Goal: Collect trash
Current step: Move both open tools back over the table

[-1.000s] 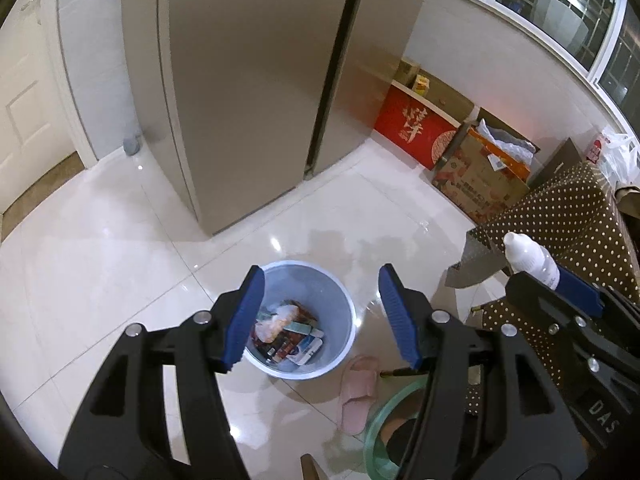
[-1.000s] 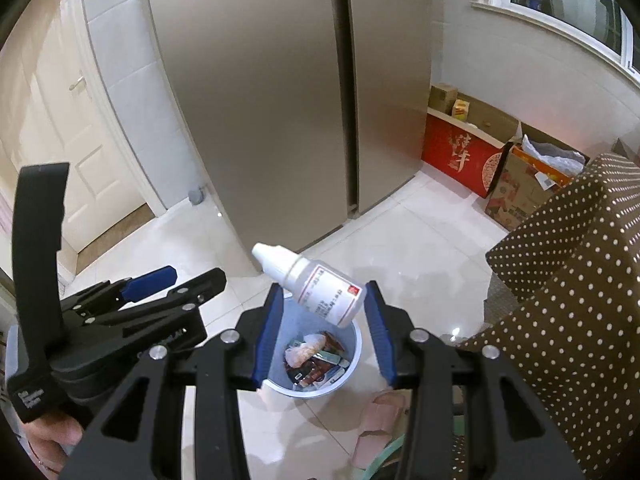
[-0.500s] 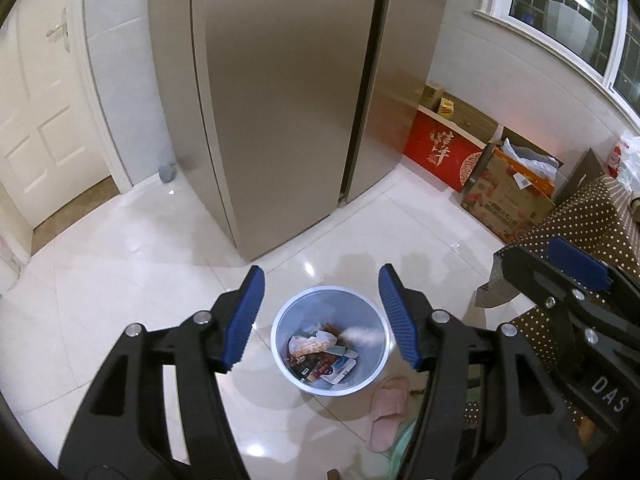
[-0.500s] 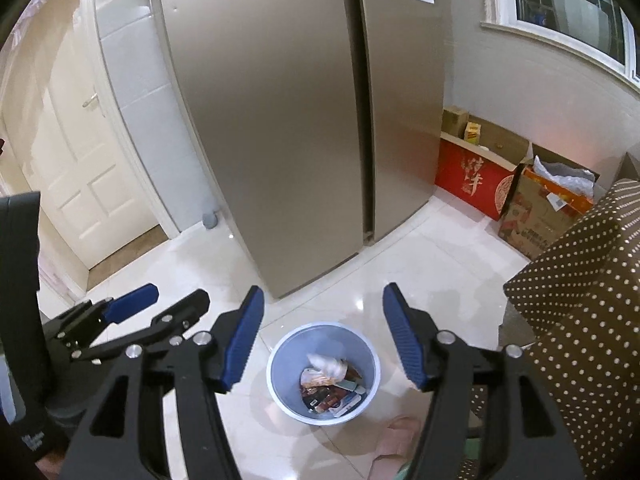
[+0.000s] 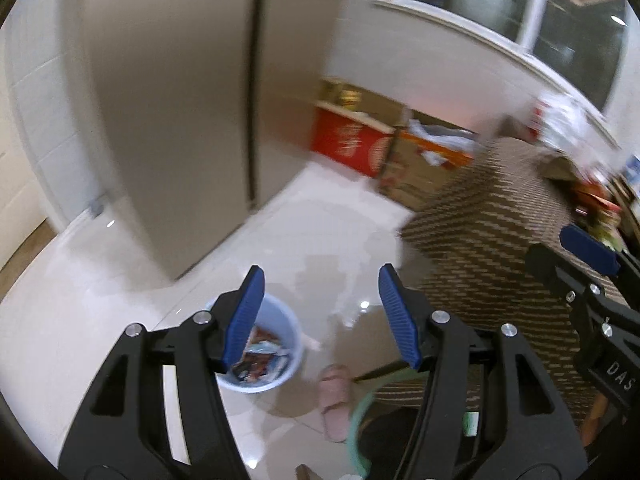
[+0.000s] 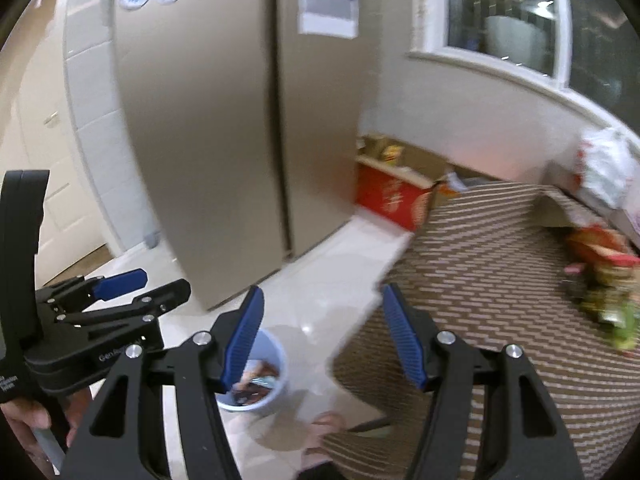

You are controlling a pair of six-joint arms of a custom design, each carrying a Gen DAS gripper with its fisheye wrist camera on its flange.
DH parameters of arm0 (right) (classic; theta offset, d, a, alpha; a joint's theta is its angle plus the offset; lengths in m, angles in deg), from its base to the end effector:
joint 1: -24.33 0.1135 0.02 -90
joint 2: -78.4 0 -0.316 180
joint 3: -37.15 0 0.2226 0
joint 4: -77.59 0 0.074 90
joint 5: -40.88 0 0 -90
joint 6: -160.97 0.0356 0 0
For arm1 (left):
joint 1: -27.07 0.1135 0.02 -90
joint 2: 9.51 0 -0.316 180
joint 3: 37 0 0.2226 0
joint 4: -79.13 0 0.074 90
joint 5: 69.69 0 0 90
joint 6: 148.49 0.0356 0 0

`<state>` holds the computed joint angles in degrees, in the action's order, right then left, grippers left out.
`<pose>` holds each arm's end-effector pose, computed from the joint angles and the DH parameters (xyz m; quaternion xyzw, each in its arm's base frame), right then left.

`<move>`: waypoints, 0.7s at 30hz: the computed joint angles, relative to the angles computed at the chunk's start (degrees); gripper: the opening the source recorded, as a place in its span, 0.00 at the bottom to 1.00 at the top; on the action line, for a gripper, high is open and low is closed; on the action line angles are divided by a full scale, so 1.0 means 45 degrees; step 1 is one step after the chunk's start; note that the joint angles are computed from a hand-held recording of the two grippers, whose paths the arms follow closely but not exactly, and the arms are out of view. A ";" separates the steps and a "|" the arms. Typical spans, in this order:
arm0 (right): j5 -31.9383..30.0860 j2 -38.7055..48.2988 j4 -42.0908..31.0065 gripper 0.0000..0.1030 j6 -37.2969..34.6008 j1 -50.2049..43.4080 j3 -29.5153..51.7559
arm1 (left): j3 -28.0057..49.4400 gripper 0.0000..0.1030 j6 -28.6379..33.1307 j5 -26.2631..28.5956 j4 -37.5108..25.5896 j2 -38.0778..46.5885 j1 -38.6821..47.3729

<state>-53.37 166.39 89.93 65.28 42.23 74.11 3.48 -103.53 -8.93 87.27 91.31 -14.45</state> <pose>0.2222 0.0745 0.1878 -0.1998 0.8785 0.0792 0.4266 0.2016 -0.1553 0.1474 -0.1098 0.9125 -0.0410 0.3919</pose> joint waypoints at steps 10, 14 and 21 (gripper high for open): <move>-0.4502 -0.1841 -0.3464 0.63 -0.3439 -0.9214 0.1113 | 0.6652 0.67 0.2292 0.0867 -0.3415 0.1947 -0.2592; -0.5511 -0.0699 -0.3976 0.63 -0.4590 -1.1893 0.2077 | 0.9306 0.67 0.2993 0.1155 -0.4480 0.3320 -0.3119; -0.6006 0.1010 -0.4237 0.65 -0.5352 -1.3501 0.3290 | 1.2706 0.67 0.3744 0.2100 -0.5986 0.5306 -0.3228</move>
<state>-80.40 170.94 70.87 41.20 -18.52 88.91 60.66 -86.68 0.52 60.33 115.19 -28.97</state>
